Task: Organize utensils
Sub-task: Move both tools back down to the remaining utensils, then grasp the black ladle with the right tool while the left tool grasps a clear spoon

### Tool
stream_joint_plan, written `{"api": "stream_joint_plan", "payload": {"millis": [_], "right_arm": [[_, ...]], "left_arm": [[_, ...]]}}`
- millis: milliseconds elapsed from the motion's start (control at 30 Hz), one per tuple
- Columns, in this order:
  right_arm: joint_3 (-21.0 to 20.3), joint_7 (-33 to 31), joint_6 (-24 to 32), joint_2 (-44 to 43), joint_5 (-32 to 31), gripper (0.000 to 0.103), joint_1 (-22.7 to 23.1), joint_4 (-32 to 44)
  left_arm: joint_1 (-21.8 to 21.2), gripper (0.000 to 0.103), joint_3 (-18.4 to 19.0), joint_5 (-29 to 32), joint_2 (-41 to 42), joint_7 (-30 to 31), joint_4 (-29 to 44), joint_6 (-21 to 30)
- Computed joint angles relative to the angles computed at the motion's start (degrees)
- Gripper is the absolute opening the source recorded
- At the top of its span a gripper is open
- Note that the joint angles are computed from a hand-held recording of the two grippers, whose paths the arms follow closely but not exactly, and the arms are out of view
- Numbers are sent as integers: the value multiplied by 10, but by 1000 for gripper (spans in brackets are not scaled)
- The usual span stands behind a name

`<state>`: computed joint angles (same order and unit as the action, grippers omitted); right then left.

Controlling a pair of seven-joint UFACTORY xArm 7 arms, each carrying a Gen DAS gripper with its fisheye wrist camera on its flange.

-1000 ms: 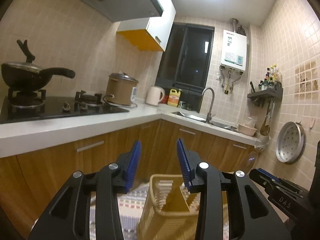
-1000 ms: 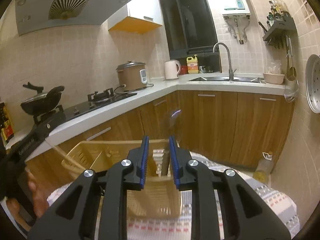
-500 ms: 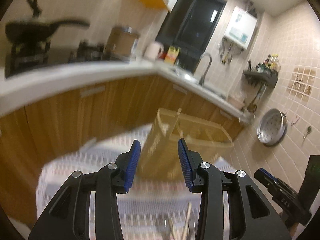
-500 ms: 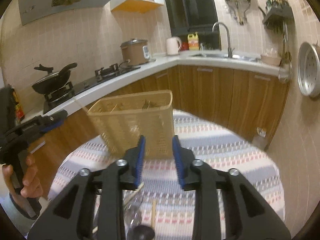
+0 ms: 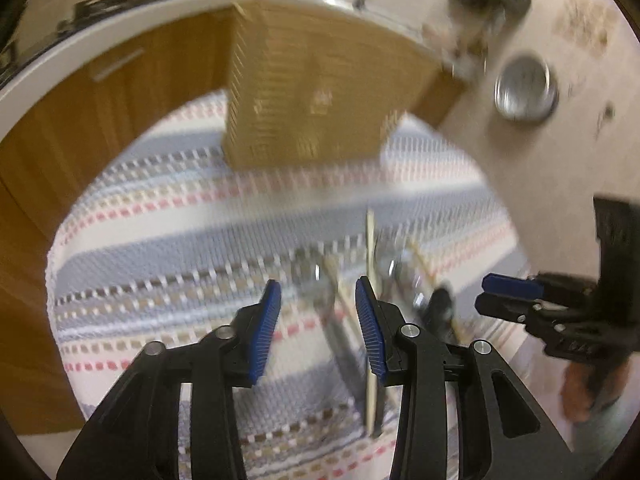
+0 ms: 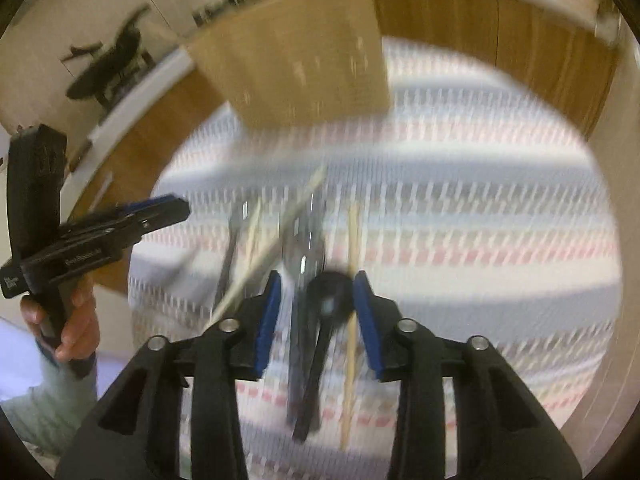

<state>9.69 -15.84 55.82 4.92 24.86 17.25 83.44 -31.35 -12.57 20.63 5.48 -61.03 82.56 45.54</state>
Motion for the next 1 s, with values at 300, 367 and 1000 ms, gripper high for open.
{"api": "stream_joint_plan", "payload": {"millis": [300,367,1000], "right_arm": [[3,21,70,1,-24,19,8,-9],[4,34,70,3,-46,19,13,-9],[3,57,82,25,-82,10,20,24]], "left_arm": [[3,21,7,-34,14,11,-22,-10],[6,21,7,-41,13,10,-31,-19],[-40,36,21,-45,119,95,132,110]]}}
